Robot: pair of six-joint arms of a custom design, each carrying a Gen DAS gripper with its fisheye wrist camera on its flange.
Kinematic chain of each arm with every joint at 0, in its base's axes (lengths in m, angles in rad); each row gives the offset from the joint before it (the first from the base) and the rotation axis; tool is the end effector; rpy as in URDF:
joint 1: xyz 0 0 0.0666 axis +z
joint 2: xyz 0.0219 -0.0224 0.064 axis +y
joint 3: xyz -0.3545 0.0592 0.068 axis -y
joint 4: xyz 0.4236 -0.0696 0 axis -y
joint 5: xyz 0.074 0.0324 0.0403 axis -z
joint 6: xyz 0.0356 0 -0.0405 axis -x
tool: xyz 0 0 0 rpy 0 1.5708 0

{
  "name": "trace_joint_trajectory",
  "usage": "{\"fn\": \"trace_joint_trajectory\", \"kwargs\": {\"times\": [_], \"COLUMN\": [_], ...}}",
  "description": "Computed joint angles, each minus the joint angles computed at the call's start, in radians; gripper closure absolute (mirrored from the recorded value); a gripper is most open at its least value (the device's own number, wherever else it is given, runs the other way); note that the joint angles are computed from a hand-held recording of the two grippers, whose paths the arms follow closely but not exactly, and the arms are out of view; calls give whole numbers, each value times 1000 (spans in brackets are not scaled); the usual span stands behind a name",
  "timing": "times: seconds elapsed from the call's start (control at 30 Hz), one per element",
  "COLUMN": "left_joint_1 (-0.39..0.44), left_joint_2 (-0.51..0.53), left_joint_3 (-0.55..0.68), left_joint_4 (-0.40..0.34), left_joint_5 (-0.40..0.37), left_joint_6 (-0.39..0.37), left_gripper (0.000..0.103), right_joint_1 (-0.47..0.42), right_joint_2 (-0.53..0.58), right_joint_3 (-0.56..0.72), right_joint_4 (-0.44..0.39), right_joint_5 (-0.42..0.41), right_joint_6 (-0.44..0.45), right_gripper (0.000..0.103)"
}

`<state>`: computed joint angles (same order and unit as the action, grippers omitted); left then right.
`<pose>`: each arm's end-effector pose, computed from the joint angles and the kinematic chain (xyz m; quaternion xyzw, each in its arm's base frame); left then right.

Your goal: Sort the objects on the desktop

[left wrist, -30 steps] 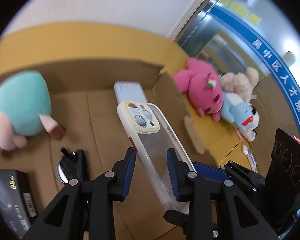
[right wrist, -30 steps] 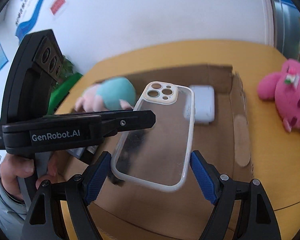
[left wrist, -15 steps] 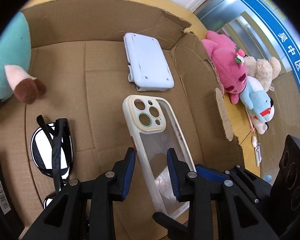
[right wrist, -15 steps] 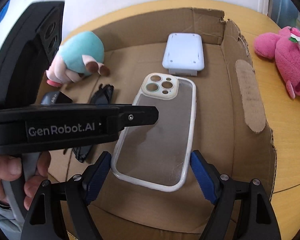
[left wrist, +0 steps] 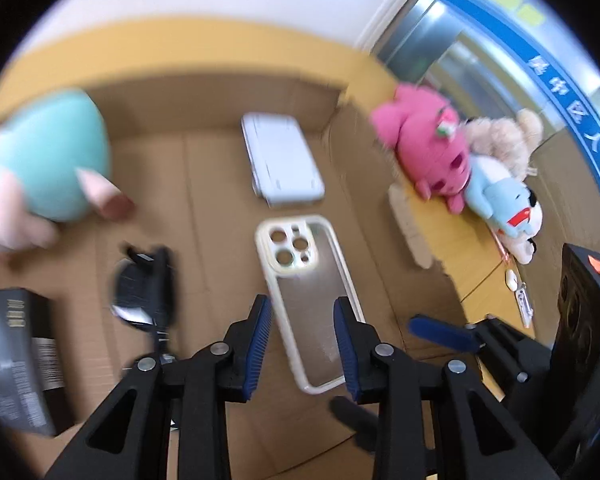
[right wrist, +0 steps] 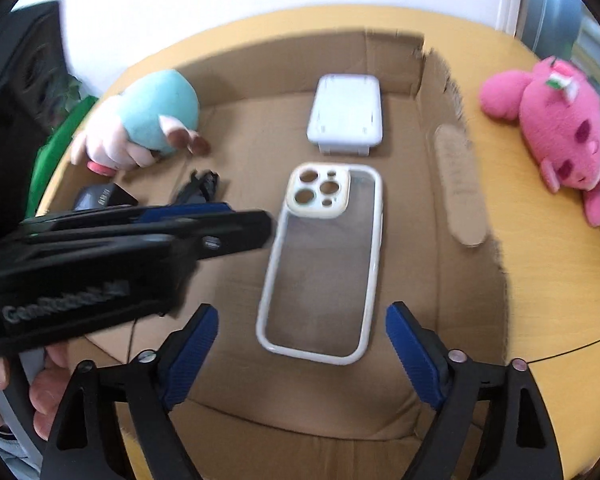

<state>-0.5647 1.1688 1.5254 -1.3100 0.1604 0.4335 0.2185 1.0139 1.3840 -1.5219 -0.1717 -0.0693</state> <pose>0.3395 -0.2223 0.5422 0.0865 0.9460 -0.2120 0.2294 0.3223 0.0774 0.5210 -0.0904 0.9705 0.1127 0.1930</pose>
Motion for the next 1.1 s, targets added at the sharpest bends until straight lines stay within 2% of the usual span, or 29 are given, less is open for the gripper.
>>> {"fn": "trace_joint_trajectory", "kwargs": {"times": [0.03,0.07,0.1,0.13,0.17,0.2,0.23,0.3,0.37,0.4,0.5,0.67,0.73,0.8,0.87,0.93,1.1], "left_joint_1": [-5,-12,-25,-38,-58,-79,-110,-150,-168,-174,-173,-177,-174,-182,-218,-235,-229], "left_joint_2": [-42,-81,-125,-161,-211,-257,-312,-380,-426,-437,-482,-538,-542,-549,-588,-594,-594], "left_joint_3": [-14,-28,-44,-58,-84,-112,-151,-206,-250,-264,-332,-456,-487,-512,-553,-557,-560], "left_joint_4": [20,37,56,75,103,133,173,194,165,137,98,136,130,119,165,170,185], "left_joint_5": [-51,-104,-172,-234,-319,-403,-506,-644,-738,-770,-822,-876,-880,-889,-952,-981,-978], "left_joint_6": [-10,-19,-25,-27,-30,-37,-48,-63,-61,-47,7,63,90,108,95,103,91], "left_gripper": [70,65,53,45,31,21,21,21,21,21,21,21,21,20,20,19,17], "right_joint_1": [5,14,29,48,71,101,143,226,306,312,346,379,382,409,420,425,429], "right_joint_2": [-23,-55,-92,-127,-171,-216,-269,-325,-385,-410,-454,-470,-466,-481,-498,-506,-506], "right_joint_3": [-3,-11,-23,-39,-60,-86,-121,-181,-253,-281,-362,-425,-440,-468,-486,-495,-501], "right_joint_4": [15,41,71,102,139,179,223,299,371,402,489,538,538,566,588,604,618], "right_joint_5": [8,20,41,65,90,120,164,247,342,354,388,454,466,520,537,549,560], "right_joint_6": [-2,-6,-17,-31,-43,-57,-73,-104,-142,-153,-171,-183,-204,-187,-186,-183,-181], "right_gripper": [8,5,4,0,0,0,0,0,0,0,0,0,0,0,0,0,0]}}
